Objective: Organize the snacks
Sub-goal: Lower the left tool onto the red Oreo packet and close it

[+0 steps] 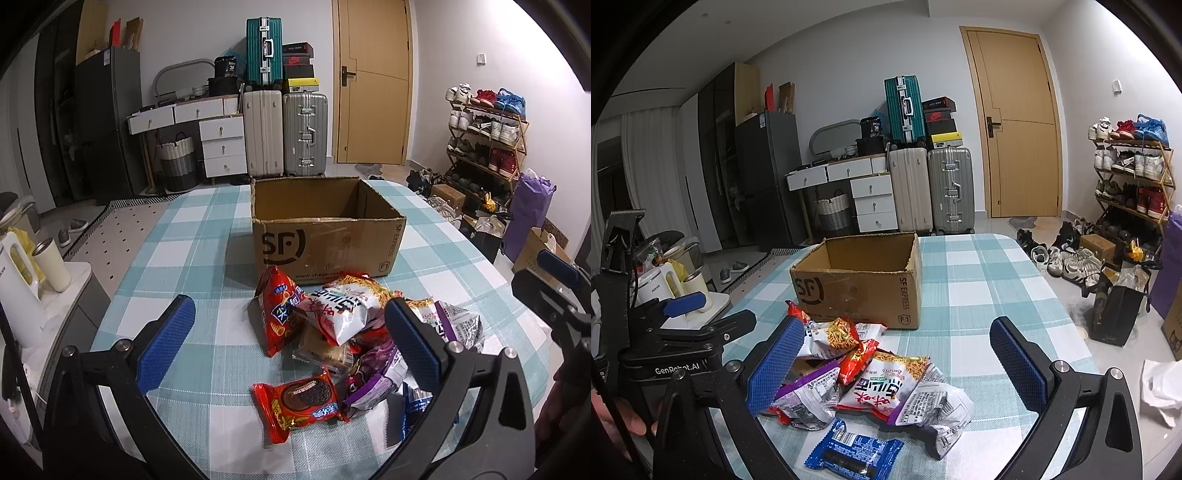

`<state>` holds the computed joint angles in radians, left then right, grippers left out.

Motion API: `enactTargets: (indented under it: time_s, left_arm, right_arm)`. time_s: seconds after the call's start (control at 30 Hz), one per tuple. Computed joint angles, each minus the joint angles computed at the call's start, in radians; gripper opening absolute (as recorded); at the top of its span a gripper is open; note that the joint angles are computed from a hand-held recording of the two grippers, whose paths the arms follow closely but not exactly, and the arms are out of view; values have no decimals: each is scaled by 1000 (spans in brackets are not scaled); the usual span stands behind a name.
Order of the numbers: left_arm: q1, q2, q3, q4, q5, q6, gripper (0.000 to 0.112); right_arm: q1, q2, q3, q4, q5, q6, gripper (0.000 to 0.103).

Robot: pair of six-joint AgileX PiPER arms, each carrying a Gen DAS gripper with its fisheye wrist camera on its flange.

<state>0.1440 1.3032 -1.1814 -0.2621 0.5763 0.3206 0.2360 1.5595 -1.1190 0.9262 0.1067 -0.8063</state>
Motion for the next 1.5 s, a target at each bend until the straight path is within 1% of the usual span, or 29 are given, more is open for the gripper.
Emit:
enactTargets:
  time_s: [0.03, 0.07, 0.13, 0.17, 0.2, 0.23, 0.33, 0.37, 0.4, 0.47, 0.53, 0.57, 0.6, 0.67, 0.8, 0.97, 1.03, 1.07, 1.17, 1.23, 1.3, 1.33, 1.37, 1.4, 1.43, 1.47, 1.5]
  left_arm:
    - [5, 4, 2, -7, 0, 9, 102]
    - [12, 8, 3, -9, 1, 13, 102]
    - [31, 17, 9, -28, 3, 32, 102]
    - [46, 22, 14, -51, 5, 55, 102]
    - [53, 26, 16, -60, 7, 65, 102]
    - [63, 31, 22, -72, 8, 80, 102]
    - [80, 45, 40, -97, 7, 119, 102]
    - [87, 49, 47, -111, 6, 138, 102]
    - [92, 54, 55, -123, 5, 157, 102]
    - [100, 68, 67, -144, 6, 187, 102]
    - [118, 81, 78, -193, 17, 235, 102]
    - [121, 87, 84, -199, 17, 243, 102]
    - [121, 97, 87, -199, 16, 246, 102]
    - [109, 117, 91, -173, -1, 230, 102]
    - [106, 143, 95, -187, 0, 247, 102]
    - [66, 185, 83, -148, -8, 215, 102]
    - [51, 208, 71, -122, -8, 184, 102]
    - [43, 227, 61, -108, -10, 166, 102]
    - [33, 265, 38, -102, -10, 155, 102]
    - [6, 289, 22, -35, -19, 91, 102]
    - [-4, 314, 4, -31, -15, 87, 102]
    - [-8, 321, -2, -36, -18, 88, 100]
    - [-14, 327, -6, -38, -23, 90, 96]
    - [-18, 342, -20, -66, -19, 124, 92]
    - [-14, 328, 2, -123, -14, 184, 79]
    - [-1, 334, -2, -197, 8, 260, 59]
    - [8, 348, -14, -264, 34, 328, 53]
  right_arm:
    - [-1, 2, 4, 60, -2, -59, 102]
    - [-1, 4, 6, 80, -5, -79, 102]
    - [1, 5, 4, 32, -5, -29, 102]
    - [1, 5, 4, 32, -5, -29, 102]
    - [1, 4, 5, 39, -6, -36, 102]
    - [2, 6, 9, 86, -10, -82, 102]
    - [3, 6, 11, 79, -11, -77, 102]
    - [5, 8, 13, 92, -13, -89, 102]
    - [5, 15, 14, 142, -14, -139, 102]
    - [9, 22, 16, 152, -18, -149, 102]
    - [7, 37, 12, 222, -14, -217, 102]
    - [4, 40, 14, 299, -9, -295, 102]
    - [2, 46, 14, 375, -7, -371, 102]
    - [3, 57, 14, 454, -9, -451, 102]
    - [0, 81, 15, 598, -5, -592, 102]
    - [-9, 110, 6, 600, 3, -587, 102]
    - [-16, 119, -1, 568, 9, -554, 102]
    - [-17, 127, -4, 581, 8, -567, 102]
    - [-25, 137, -9, 572, 16, -556, 102]
    - [-28, 146, -12, 595, 18, -580, 102]
    - [-33, 142, -12, 560, 24, -546, 102]
    - [-36, 145, -15, 546, 28, -533, 102]
    - [-37, 149, -16, 546, 30, -534, 102]
    - [-38, 151, -16, 556, 32, -545, 102]
    - [-36, 146, -7, 573, 31, -563, 102]
    - [-36, 147, -6, 578, 30, -571, 102]
    - [-34, 147, -4, 568, 27, -563, 102]
